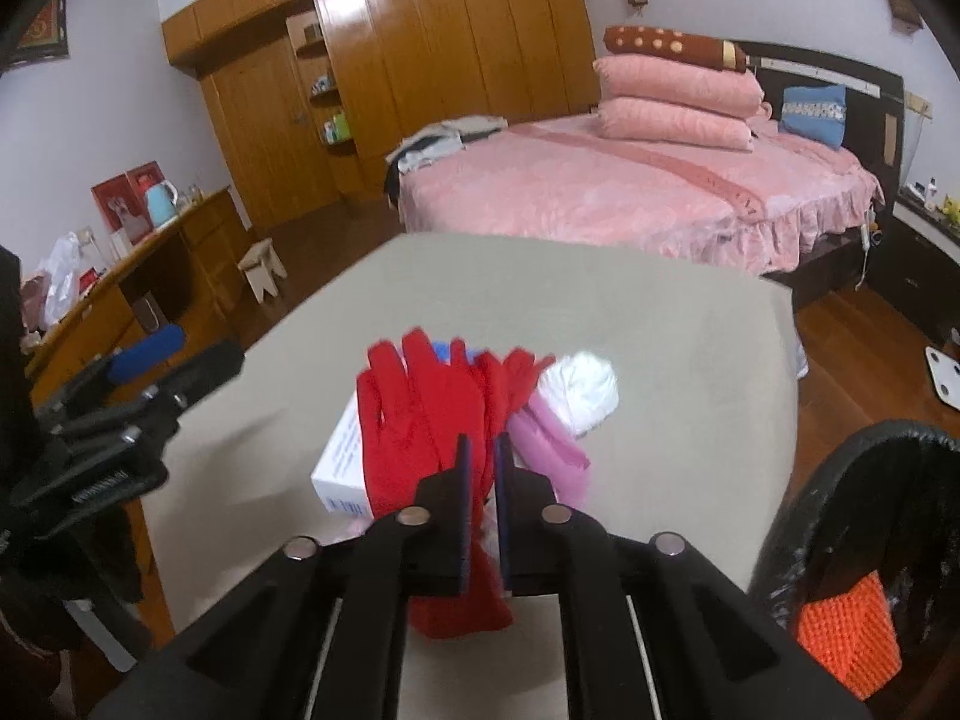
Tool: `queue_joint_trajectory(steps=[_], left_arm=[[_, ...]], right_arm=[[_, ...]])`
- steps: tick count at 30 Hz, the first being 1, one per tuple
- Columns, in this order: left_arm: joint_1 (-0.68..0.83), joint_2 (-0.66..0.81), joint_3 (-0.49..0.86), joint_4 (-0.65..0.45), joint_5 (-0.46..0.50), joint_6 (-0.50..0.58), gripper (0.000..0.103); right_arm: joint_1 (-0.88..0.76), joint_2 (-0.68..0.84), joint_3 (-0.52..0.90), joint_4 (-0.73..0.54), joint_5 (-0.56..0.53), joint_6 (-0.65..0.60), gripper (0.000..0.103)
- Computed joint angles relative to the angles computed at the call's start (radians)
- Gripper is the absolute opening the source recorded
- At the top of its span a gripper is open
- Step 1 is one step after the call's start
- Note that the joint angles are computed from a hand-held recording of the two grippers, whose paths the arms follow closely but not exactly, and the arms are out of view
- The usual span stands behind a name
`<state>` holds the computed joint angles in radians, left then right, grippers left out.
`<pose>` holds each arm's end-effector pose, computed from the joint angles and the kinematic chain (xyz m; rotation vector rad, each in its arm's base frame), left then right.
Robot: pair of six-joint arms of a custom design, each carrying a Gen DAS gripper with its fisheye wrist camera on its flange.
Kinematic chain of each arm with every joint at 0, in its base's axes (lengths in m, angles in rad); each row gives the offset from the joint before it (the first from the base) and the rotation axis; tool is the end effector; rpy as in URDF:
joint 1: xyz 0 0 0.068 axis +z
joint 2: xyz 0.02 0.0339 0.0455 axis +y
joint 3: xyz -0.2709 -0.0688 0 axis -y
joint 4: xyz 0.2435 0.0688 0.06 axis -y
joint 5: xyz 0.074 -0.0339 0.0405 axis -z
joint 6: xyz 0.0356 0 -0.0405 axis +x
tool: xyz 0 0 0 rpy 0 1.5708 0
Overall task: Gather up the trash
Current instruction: 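Grasp the red gloves with the right gripper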
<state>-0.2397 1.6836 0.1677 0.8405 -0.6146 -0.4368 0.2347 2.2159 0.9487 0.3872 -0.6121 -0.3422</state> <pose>0.2033 -0.0285 0.0784 -0.5242 2.0549 0.2935 0.3635 0.1080 0.0360 -0.9199 2.1658 0.6925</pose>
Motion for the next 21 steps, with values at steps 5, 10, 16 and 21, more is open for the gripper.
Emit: queue_joint_trajectory(steps=[5, 10, 16, 21], left_arm=[[0.012, 0.039, 0.008, 0.022, 0.011, 0.001, 0.086], [0.029, 0.062, 0.001, 0.051, 0.021, 0.001, 0.086], [0.04, 0.076, -0.01, 0.078, 0.028, -0.002, 0.086], [0.028, 0.054, -0.018, 0.068, 0.018, 0.0, 0.086]], right_arm=[[0.032, 0.069, 0.057, -0.037, 0.022, 0.004, 0.042], [0.039, 0.133, 0.143, -0.125, -0.003, -0.007, 0.03], [0.022, 0.106, 0.146, -0.172, -0.082, -0.046, 0.006], [-0.006, 0.015, 0.085, -0.126, -0.124, -0.016, 0.006]])
